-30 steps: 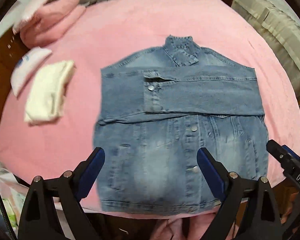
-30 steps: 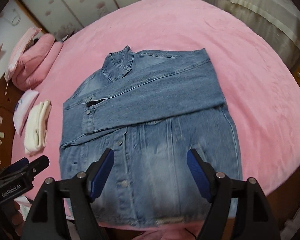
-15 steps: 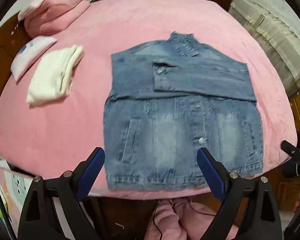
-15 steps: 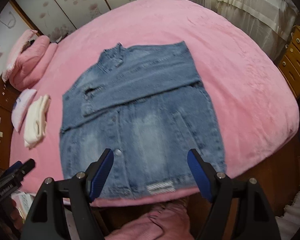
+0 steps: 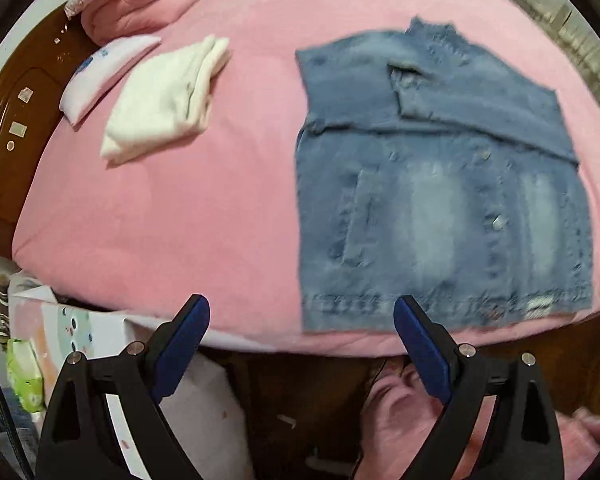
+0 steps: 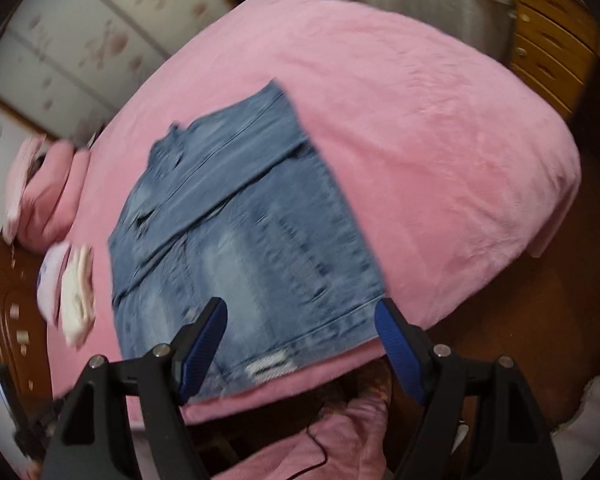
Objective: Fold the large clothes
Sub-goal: 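Move both grippers to the jacket hem and grasp its corners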
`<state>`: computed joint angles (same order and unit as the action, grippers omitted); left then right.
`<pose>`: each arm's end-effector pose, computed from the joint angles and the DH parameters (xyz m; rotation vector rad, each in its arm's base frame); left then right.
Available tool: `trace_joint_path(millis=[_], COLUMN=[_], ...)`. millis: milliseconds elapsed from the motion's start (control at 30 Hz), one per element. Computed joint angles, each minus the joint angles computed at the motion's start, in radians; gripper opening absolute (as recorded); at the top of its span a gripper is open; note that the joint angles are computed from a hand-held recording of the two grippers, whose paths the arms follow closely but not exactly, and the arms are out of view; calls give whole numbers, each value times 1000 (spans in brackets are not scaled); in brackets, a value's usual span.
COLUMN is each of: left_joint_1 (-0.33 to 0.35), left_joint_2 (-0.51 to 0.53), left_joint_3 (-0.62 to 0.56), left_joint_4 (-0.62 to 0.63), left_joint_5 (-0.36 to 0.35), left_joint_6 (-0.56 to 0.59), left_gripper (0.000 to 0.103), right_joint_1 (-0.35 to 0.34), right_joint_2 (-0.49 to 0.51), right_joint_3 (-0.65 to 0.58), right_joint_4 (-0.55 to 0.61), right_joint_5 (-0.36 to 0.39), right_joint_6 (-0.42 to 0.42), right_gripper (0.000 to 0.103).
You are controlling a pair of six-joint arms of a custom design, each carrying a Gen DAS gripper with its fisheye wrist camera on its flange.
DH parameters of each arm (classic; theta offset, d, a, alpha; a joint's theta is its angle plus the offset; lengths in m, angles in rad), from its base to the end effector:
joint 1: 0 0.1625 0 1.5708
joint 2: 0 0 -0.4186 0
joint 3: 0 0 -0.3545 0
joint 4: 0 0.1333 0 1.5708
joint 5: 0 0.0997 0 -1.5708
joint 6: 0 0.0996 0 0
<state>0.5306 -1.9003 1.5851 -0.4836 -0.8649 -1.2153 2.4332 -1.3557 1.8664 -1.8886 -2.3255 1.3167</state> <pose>-0.0897 -0.2821 0.5446 0.1322 2.1631 -0.3399 0.4088 -0.2645 0.3079 -0.4735 -2.4775 0.7727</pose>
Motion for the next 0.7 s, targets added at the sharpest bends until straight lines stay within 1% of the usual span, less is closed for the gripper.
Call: trace_joint_path(millis=[67,100,133,200,300,333,400,467,500,567,600,667,700], left_joint_1=[36,69,88,134,233,266,347,436,465,559,590,702,734], left_joint_2=[-3,-3,-3,-10,-24,-26,-30,-29,-28,-27,-21,2,4], left_joint_3=[8,15,20,37,71,84,112,129,133,144,142,134,137], left_joint_4=[-1,-7,-10,-41,-147,-182,-289,-404,-443,-567,-598,-698,-735], left_joint_5=[-5,-12,-15,-24,-43,-49,-73,-104,-113,-147,-165,-258,-282], left_joint_6=[34,61,70,105,207,245,348,429,451,506,519,547,552], left_gripper=[92,92,92,92,92,92,92,92,92,92,92,92,92], right_joint_1=[-20,-34,-48,-77,-119,-127,-153,-185,-209,-236,-245,-266,-274], right_joint_2=[-10,-15,-21,-37,-66,-71,-76,-94,-108,-125,-134,-148,-153], right_joint_3=[3,10,19,47,115,130,159,196,222,253,271,306,317], right_joint_4=[49,58,52,19,-75,-90,-99,-127,-146,-162,-184,-242,-260], right_joint_5=[-15,-14,-7,17,50,55,65,99,127,146,153,179,192], right_joint_6=[-9,-41,-74,-138,-230,-243,-264,-267,-258,-238,-235,-244,-245], right_gripper=[76,76,76,76,76,76,76,76,76,76,76,76,76])
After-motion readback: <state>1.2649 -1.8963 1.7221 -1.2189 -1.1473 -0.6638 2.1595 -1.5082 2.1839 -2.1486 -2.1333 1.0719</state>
